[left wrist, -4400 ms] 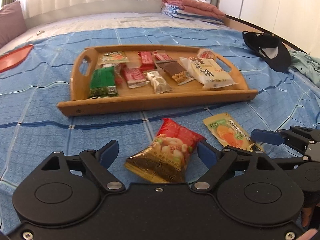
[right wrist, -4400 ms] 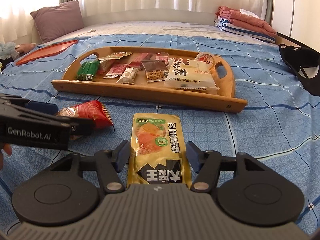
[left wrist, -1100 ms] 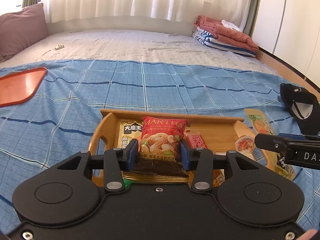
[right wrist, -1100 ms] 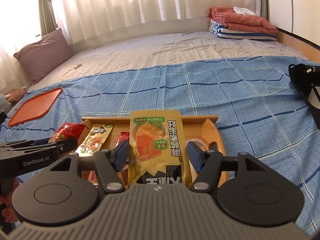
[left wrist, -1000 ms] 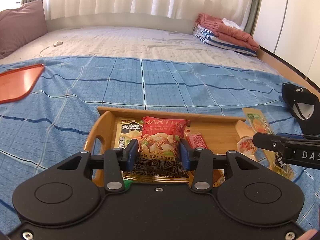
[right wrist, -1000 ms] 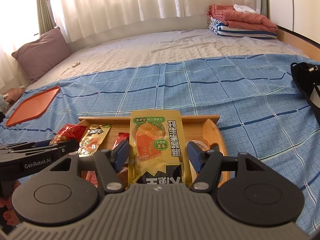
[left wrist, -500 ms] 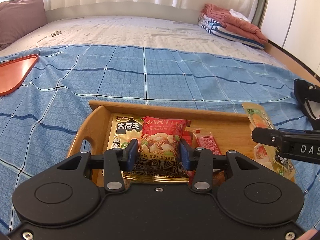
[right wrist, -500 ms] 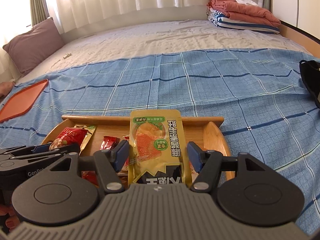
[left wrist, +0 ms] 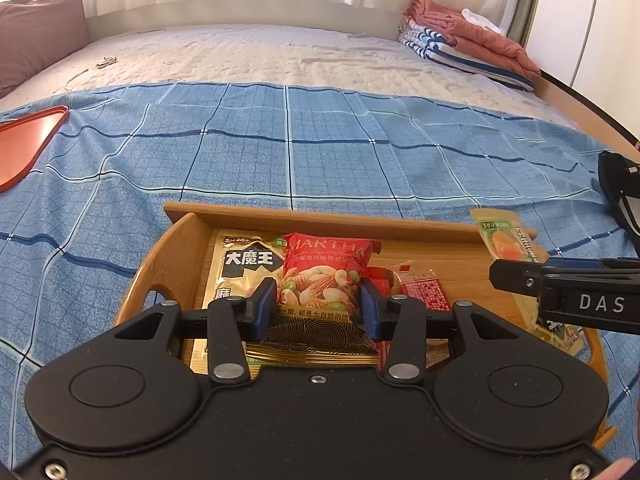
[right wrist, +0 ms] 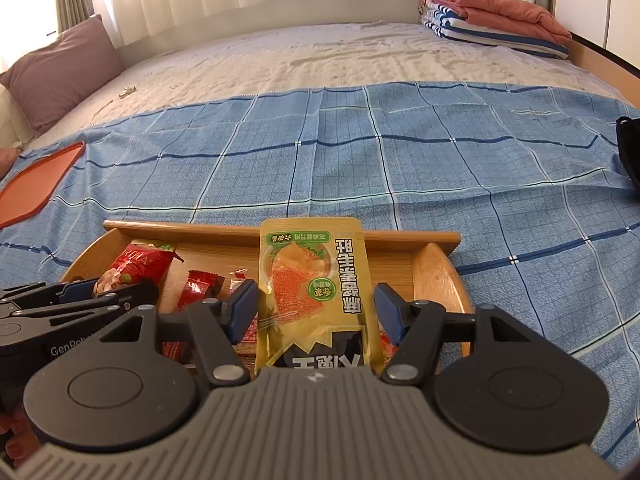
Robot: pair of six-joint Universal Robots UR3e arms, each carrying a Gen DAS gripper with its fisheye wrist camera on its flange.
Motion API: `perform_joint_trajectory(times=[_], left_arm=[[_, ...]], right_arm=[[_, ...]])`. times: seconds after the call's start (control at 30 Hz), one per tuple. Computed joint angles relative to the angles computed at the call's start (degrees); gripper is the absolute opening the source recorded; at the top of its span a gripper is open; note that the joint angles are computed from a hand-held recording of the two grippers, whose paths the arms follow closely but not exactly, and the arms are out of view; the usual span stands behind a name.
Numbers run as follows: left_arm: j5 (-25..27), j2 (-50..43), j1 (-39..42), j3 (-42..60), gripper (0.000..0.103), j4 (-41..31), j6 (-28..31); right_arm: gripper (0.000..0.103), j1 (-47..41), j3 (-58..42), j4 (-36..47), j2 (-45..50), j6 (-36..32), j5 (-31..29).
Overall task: Organize snacks
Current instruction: 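Lower both packets into the tray and open both tools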
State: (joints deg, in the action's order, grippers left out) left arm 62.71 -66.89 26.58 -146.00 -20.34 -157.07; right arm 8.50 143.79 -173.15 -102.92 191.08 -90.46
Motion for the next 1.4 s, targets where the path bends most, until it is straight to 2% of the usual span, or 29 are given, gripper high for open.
perform_joint_trajectory(times=[0.27, 0.53, 0.67, 0.8, 1.07, 1.17, 1.27, 1.4], left_arm=[[1.5, -5.1, -2.3, 0.1, 0.042, 5.6, -1.2], [1.5, -7.2, -2.6, 0.2, 0.042, 7.6, -1.4], [0.8, -7.3, -1.9, -0.1, 0.042, 7.6, -0.8], [0.4, -7.3, -1.5, -0.3, 0.042, 7.8, -0.2], [0.3, -7.2, -1.4, -1.2, 0.042, 8.7, 0.3], [0.0, -6.9, -1.2, -1.5, 0.042, 8.6, 0.7], [0.2, -6.7, -1.4, -1.6, 0.042, 8.7, 0.8], [0.4, -6.6, -1.8, -1.5, 0.042, 8.7, 0.9]], right_arm=[[0.066, 0.5, -1.8, -1.9, 4.7, -0.4, 0.0], [0.066, 0.9, -4.1, -2.2, 8.8, -0.5, 1.2], [0.066, -1.5, -3.9, -2.4, 9.2, 0.8, 7.0], [0.066, -6.0, -1.8, -5.3, 9.2, 5.4, 15.2], [0.066, -15.7, 5.7, -18.1, 13.4, 16.9, 27.4], [0.066, -15.3, 6.1, -21.9, 15.5, 16.5, 28.3], [0.066, -13.7, 4.5, -20.8, 16.1, 16.0, 26.9], [0.066, -9.8, 2.1, -16.7, 15.0, 13.7, 20.2]])
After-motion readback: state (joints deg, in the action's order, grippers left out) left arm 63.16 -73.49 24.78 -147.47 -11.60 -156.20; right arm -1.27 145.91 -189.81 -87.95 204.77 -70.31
